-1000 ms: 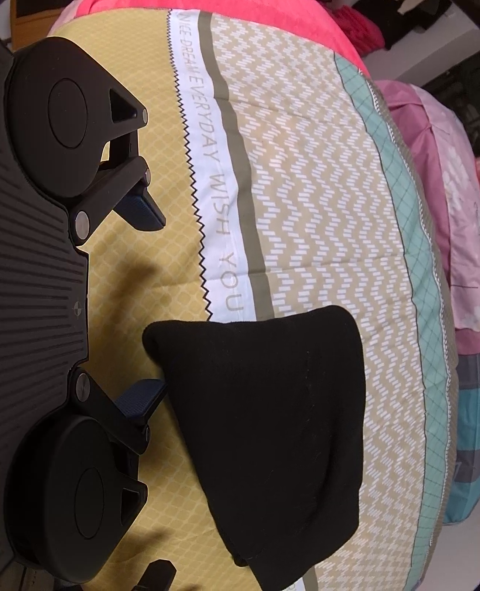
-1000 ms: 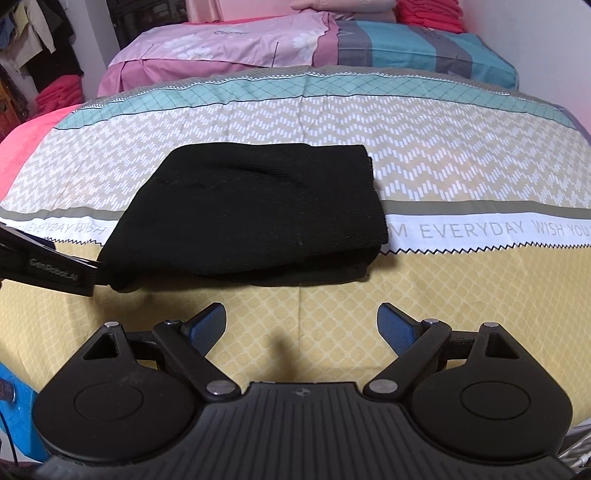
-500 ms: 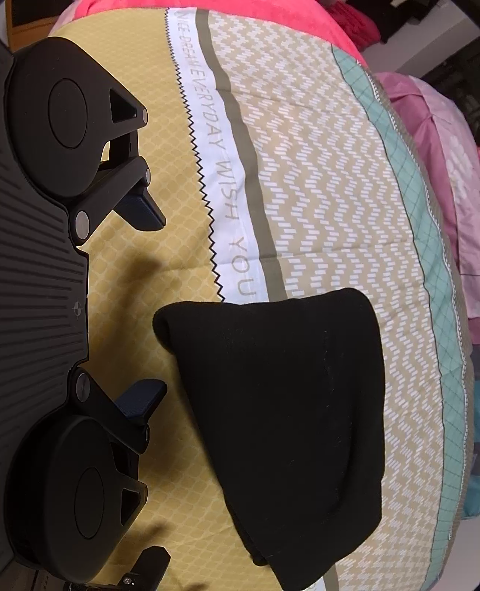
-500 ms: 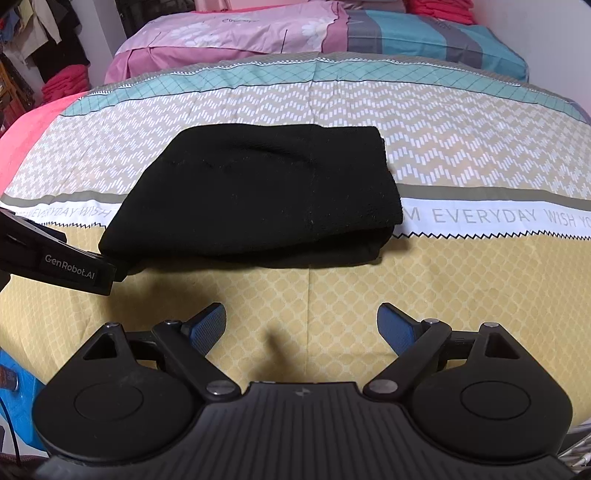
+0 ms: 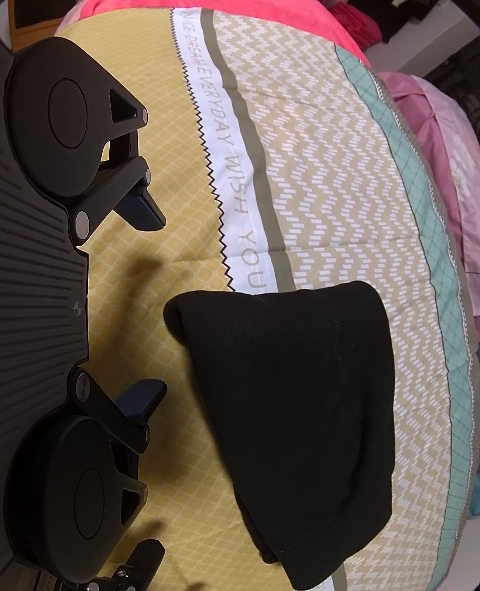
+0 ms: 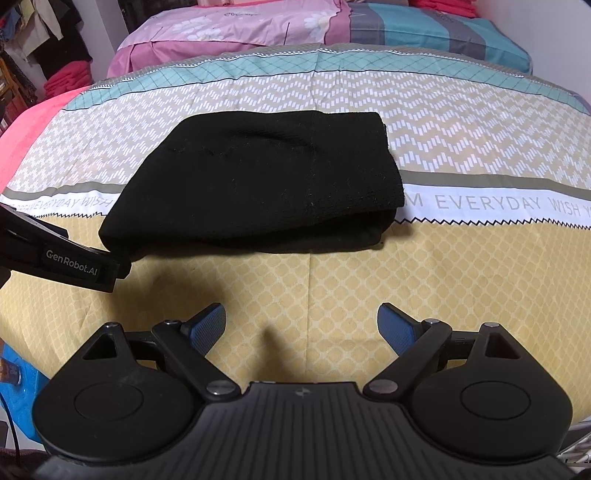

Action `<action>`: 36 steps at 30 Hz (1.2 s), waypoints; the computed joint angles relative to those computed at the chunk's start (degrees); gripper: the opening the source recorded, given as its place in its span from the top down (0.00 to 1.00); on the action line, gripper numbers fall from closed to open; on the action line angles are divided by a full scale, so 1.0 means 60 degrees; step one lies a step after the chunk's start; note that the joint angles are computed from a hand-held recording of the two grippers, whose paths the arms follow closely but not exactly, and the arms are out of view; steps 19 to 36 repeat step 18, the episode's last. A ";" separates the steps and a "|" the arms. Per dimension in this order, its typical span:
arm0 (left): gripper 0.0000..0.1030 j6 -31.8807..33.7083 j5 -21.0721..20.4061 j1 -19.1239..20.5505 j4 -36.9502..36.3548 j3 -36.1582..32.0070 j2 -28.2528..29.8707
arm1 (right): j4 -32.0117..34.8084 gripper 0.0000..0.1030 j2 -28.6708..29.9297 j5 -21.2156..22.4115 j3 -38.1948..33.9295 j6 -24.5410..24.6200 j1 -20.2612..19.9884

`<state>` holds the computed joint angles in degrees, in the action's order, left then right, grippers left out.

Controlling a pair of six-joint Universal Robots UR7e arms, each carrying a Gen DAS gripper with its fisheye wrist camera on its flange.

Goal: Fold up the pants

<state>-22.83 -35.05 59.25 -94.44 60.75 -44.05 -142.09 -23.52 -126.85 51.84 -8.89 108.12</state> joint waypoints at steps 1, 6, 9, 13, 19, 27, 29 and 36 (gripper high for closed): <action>0.00 -0.0018 0.0004 0.0001 0.0014 -0.0002 0.0004 | -0.0013 0.12 -0.0006 0.0002 0.0016 -0.0015 0.0004; 0.00 0.0007 0.0094 -0.0005 -0.0080 0.0040 0.0005 | 0.0046 0.12 -0.0024 -0.0009 0.0042 0.0072 -0.0002; 0.00 0.0092 0.0221 -0.0013 -0.0180 0.0109 -0.0001 | 0.0111 0.12 -0.0014 0.0005 0.0013 0.0113 -0.0009; 0.00 0.0269 0.0029 0.0006 -0.0442 0.0165 -0.0036 | 0.0244 0.12 0.0040 0.0017 -0.0089 0.0113 -0.0007; 0.00 0.0404 -0.0100 -0.0001 -0.0583 0.0149 -0.0017 | 0.0396 0.12 0.0111 0.0064 -0.0226 0.0099 -0.0008; 0.00 0.0404 -0.0100 -0.0001 -0.0583 0.0149 -0.0017 | 0.0396 0.12 0.0111 0.0064 -0.0226 0.0099 -0.0008; 0.00 0.0404 -0.0100 -0.0001 -0.0583 0.0149 -0.0017 | 0.0396 0.12 0.0111 0.0064 -0.0226 0.0099 -0.0008; 0.00 0.0404 -0.0100 -0.0001 -0.0583 0.0149 -0.0017 | 0.0396 0.12 0.0111 0.0064 -0.0226 0.0099 -0.0008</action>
